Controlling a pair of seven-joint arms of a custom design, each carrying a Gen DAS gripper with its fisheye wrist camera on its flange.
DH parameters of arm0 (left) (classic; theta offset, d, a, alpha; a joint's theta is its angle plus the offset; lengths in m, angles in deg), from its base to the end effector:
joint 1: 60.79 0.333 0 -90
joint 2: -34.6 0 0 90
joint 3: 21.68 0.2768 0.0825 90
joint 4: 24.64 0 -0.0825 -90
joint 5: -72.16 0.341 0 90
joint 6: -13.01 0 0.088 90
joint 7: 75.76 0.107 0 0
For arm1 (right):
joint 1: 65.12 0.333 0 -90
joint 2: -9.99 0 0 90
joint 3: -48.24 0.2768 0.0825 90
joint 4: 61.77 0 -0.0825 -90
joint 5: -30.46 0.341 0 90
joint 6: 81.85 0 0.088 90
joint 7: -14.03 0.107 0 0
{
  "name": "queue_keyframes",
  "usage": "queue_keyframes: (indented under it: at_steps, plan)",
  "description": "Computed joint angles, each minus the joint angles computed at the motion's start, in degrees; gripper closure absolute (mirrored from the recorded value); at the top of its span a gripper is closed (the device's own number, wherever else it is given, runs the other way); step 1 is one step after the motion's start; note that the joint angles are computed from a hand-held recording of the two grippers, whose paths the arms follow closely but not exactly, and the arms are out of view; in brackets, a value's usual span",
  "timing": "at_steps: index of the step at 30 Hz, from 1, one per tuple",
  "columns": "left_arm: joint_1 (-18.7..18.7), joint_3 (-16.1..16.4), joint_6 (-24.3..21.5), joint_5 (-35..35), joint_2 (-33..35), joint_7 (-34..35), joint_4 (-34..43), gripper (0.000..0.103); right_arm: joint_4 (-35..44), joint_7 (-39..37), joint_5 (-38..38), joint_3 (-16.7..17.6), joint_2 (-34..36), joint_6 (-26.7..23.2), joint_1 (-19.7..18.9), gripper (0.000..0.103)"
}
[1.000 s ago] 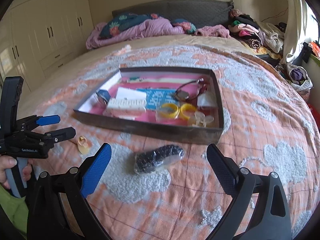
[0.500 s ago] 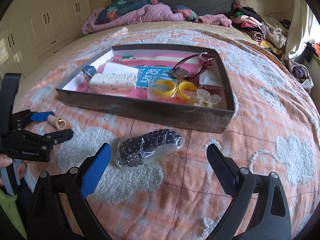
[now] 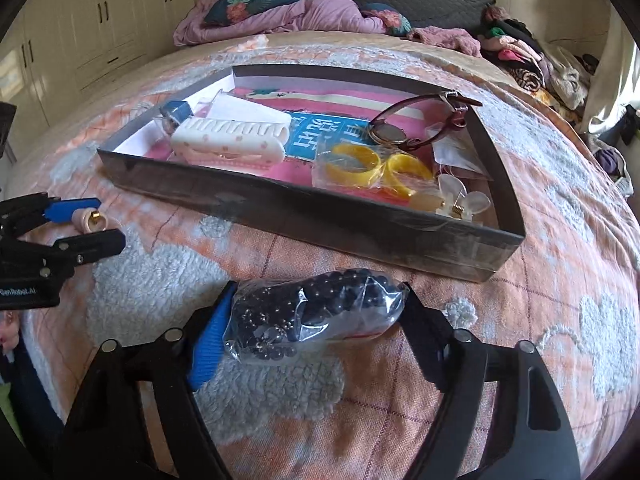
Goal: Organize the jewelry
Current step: 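Grasp the beige spiral hair tie with the left tool while the right tool grasps the black beaded bag, then carry the hair tie into the box with the left tool while the right tool drops the beaded bag there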
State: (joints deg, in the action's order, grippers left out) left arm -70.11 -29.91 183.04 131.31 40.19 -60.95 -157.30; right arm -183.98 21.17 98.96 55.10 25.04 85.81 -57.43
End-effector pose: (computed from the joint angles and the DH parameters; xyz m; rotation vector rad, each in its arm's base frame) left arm 0.4631 -0.2074 0.3356 -1.9014 1.8357 -0.6876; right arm 0.5417 0.0784 0.3087 -2.1773 1.1941 -0.4105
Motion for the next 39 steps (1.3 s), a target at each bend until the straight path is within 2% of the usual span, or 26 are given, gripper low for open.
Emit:
queue_keyframes:
  at_steps: [4, 10, 17, 25, 39]
  plan:
    - [0.4, 0.4, 2.1, 1.9, -1.5, -2.5, -1.0, 0.039, -1.0, -1.3, 1.7, -0.1, -1.4, -1.6, -0.7, 0.029]
    - [2.0, 0.4, 4.0, 10.5, -5.2, -12.3, -1.9, 0.039, -4.6, -3.9, 7.6, -2.0, -7.3, -7.1, -1.3, 0.030]
    - [4.2, -0.7, 2.5, 16.8, -8.1, -18.5, -0.9, 0.039, -5.1, -7.0, 13.9, -4.9, -11.6, -10.7, -1.0, 0.030]
    - [4.9, -1.1, 1.8, 17.2, -7.4, -18.4, 2.0, 0.039, -3.8, -8.3, 16.8, -6.2, -12.5, -10.2, -0.7, 0.030]
    - [3.0, -0.6, 0.5, 14.1, -3.1, -13.2, 8.5, 0.039, 1.1, -9.5, 19.7, -6.4, -11.3, -8.5, -1.3, 0.030]
